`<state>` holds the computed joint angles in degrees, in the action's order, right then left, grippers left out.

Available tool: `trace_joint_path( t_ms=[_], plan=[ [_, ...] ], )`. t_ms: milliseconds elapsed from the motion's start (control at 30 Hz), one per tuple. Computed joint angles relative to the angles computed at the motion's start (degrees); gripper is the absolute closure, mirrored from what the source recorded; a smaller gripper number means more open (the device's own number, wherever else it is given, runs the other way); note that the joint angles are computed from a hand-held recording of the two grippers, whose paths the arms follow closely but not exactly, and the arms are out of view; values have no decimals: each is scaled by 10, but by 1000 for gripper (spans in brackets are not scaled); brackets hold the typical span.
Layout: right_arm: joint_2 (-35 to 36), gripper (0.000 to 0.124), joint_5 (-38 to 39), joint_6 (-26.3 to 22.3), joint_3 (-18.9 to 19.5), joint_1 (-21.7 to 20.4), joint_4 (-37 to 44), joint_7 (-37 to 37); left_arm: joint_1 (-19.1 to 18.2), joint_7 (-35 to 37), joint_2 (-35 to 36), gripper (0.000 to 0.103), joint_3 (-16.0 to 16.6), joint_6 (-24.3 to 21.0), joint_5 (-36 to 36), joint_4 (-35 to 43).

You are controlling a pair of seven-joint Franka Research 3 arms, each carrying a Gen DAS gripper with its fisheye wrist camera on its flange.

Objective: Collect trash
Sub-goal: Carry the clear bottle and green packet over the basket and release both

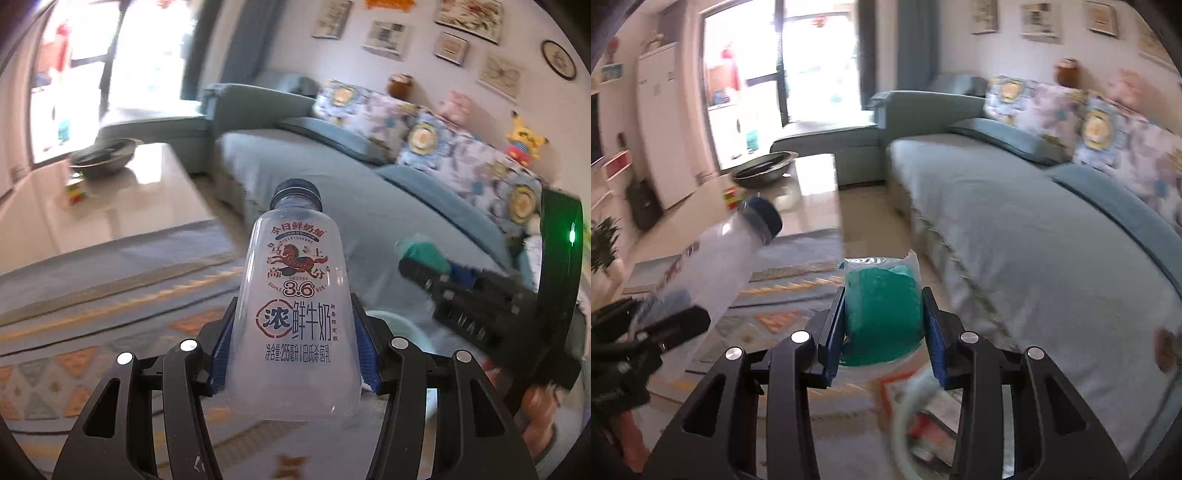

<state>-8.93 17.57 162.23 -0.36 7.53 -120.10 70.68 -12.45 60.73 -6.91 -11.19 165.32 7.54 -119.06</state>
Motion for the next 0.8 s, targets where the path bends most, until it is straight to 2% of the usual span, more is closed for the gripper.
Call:
trace_joint_path(
  t_ms=[133, 333, 467, 667, 733, 800],
  plan=[
    [-20, 88, -41, -4, -9, -38, -33, 44, -20, 1, 57, 50, -24, -35, 14, 68],
    [-8, 88, -51, -56, -31, -78, -43, 84, -42, 8, 132, 50, -40, -71, 12, 131],
    [14, 87, -36, -90, -40, -87, -40, 96, -48, 19, 174, 50, -47, -89, 0, 155],
    [48, 81, -40, -109, -39, -91, -31, 124, -31, 99, 226, 49, -73, -106, -80, 183],
    [58, 72, -39, -112, -40, -91, -28, 128, -38, 91, 233, 38, -65, -113, -72, 186],
    [62, 69, -25, -112, -42, -90, -28, 124, -32, 102, 230, 37, -70, -103, -84, 178]
  ],
)
